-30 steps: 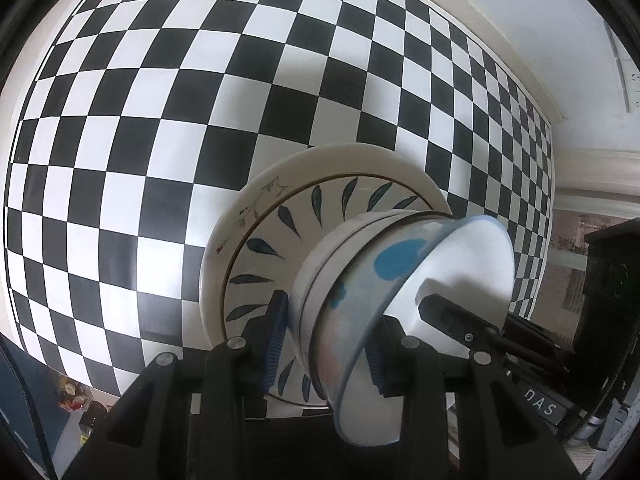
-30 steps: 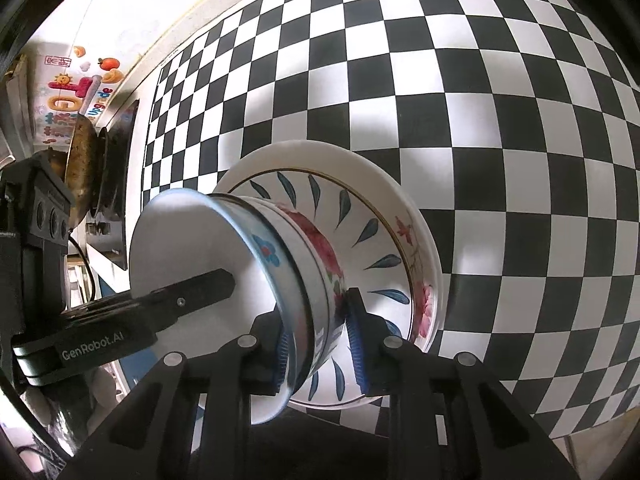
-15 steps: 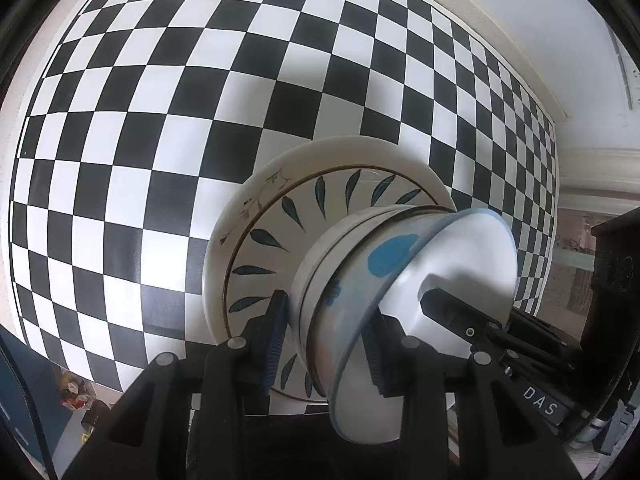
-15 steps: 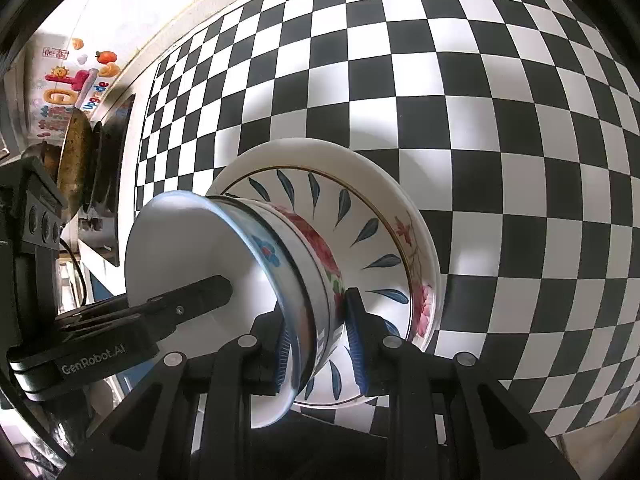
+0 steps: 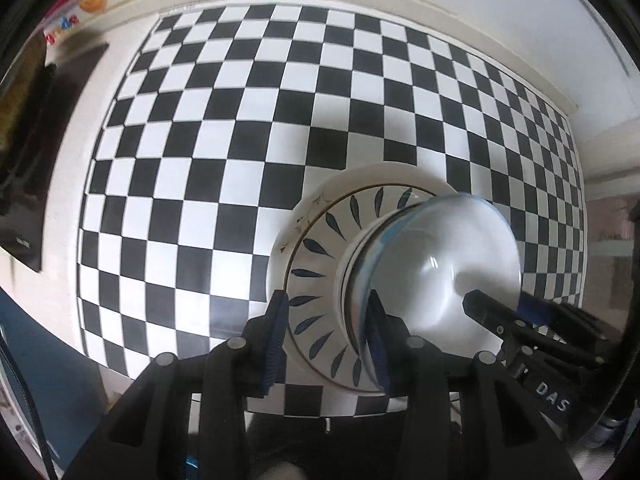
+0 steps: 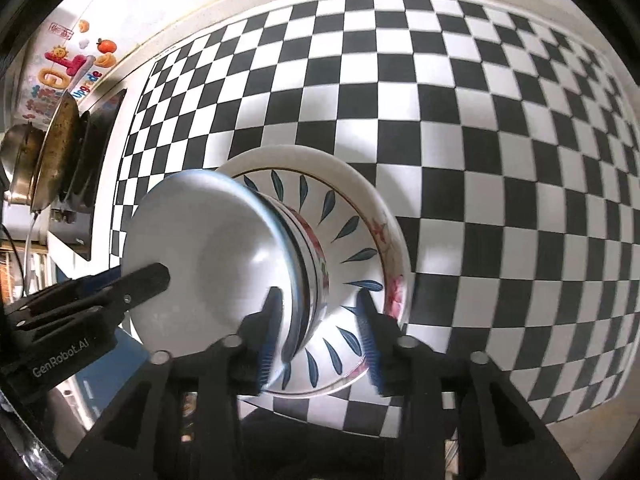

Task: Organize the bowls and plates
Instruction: 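Open both grippers and lift away from the stacked dishes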

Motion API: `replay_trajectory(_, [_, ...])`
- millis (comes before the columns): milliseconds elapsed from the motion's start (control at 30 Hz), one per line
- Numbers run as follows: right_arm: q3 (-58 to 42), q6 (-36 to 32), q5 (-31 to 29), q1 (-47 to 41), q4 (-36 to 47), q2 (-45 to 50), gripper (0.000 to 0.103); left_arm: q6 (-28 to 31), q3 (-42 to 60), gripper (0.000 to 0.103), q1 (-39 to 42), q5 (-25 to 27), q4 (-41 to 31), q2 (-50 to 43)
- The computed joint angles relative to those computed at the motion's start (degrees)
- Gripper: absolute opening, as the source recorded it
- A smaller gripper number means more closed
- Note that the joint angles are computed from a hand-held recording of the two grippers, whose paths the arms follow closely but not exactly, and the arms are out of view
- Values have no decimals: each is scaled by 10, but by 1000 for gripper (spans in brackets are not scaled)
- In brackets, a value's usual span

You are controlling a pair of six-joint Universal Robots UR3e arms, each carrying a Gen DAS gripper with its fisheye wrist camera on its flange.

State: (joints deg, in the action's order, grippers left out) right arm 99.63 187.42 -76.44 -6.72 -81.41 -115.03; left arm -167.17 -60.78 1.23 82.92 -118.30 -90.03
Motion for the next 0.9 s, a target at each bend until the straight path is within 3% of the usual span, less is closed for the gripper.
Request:
replay_trajectory(100, [-17, 16, -13, 14, 8, -13, 78, 11, -11, 41, -6, 8, 13, 25])
replay_trajectory(133, [-23, 22, -17, 19, 9, -18, 88, 19, -16, 49, -3, 11, 23, 34])
replay_trajectory(167, [-31, 32, -25, 26, 10, -23, 92, 25, -25, 63, 0, 13, 36, 51])
replay_trajectory(267, [-53, 60, -51, 43, 15, -38, 100, 35, -43, 90, 12, 22, 66, 88])
replay_trajectory(467, [-129, 151, -141, 136, 21, -32, 103, 69, -48, 92, 61, 3, 77, 143])
replay_trajectory(633, [-219, 260, -233, 258, 43, 8, 103, 117, -17, 92, 109, -25, 36, 178])
replay_trajectory(833, [-352, 395, -341, 408, 116, 73, 103, 223, 62, 92, 217, -84, -69, 218])
replay_trajectory(900, [-402, 434, -368, 450, 153, 94, 103, 272, 123, 92, 273, -110, -137, 222])
